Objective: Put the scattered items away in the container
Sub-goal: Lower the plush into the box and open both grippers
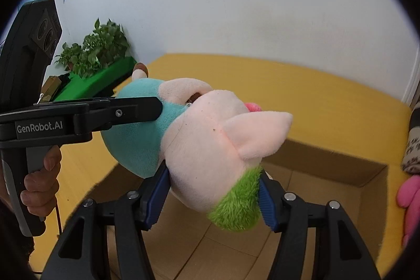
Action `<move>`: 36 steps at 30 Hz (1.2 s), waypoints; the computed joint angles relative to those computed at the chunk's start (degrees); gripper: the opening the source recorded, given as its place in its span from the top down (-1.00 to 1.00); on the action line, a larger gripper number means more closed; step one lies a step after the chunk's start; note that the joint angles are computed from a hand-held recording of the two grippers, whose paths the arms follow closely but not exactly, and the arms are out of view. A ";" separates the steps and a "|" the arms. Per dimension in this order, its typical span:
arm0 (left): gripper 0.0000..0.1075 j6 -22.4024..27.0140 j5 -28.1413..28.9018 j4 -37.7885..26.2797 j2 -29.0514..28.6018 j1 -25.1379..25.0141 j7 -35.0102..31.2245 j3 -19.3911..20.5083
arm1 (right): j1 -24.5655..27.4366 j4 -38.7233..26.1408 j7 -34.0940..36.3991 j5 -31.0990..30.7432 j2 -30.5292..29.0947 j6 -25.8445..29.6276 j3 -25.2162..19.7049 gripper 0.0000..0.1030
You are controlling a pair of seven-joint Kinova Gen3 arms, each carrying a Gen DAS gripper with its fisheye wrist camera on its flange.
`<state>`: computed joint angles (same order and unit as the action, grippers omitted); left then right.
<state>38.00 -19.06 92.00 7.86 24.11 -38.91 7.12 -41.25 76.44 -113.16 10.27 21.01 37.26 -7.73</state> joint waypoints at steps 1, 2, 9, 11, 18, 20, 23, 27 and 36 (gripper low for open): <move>-0.31 0.56 0.81 -0.35 1.17 -0.49 -0.27 -0.10 | 0.90 -0.06 0.59 -1.23 1.08 -0.38 -0.57 -0.16; -0.32 1.36 1.65 -0.77 2.26 -0.87 -0.31 -0.33 | 1.38 -0.15 0.88 -2.10 2.08 -0.77 -0.81 -0.16; -0.58 6.44 1.64 -3.21 7.06 -0.17 1.14 -3.18 | -1.23 -2.54 -2.12 -2.55 8.59 -2.52 2.24 -0.44; -0.69 7.26 1.62 -3.01 6.21 0.09 3.67 -3.81 | -1.05 -2.69 -2.92 -1.51 8.55 -2.41 1.72 -0.67; -0.76 7.04 -9.20 3.44 -4.70 2.29 15.54 -2.07 | -9.89 2.97 -10.48 8.14 2.38 -4.52 10.86 -0.67; -0.81 8.41 -12.69 5.51 -8.58 2.60 18.06 0.45 | -6.33 5.85 -11.46 8.72 -1.22 -5.72 6.64 -0.67; -0.83 11.77 -16.79 7.89 -12.65 3.12 19.46 5.52 | -2.77 10.99 -10.90 7.35 -7.92 -7.21 2.88 -0.67; -0.91 18.43 -23.04 9.75 -14.96 3.94 26.01 14.16 | 2.16 17.44 -15.78 9.30 -17.90 -3.72 -3.60 -0.68; -0.91 28.77 -31.26 13.38 -9.52 12.73 41.21 23.13 | 6.16 25.86 -35.77 26.53 -29.05 13.18 -19.03 -0.68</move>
<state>66.76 -50.32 105.37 -1.66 36.84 2.31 30.25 -35.09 102.30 -148.94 36.80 -8.05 50.44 -26.76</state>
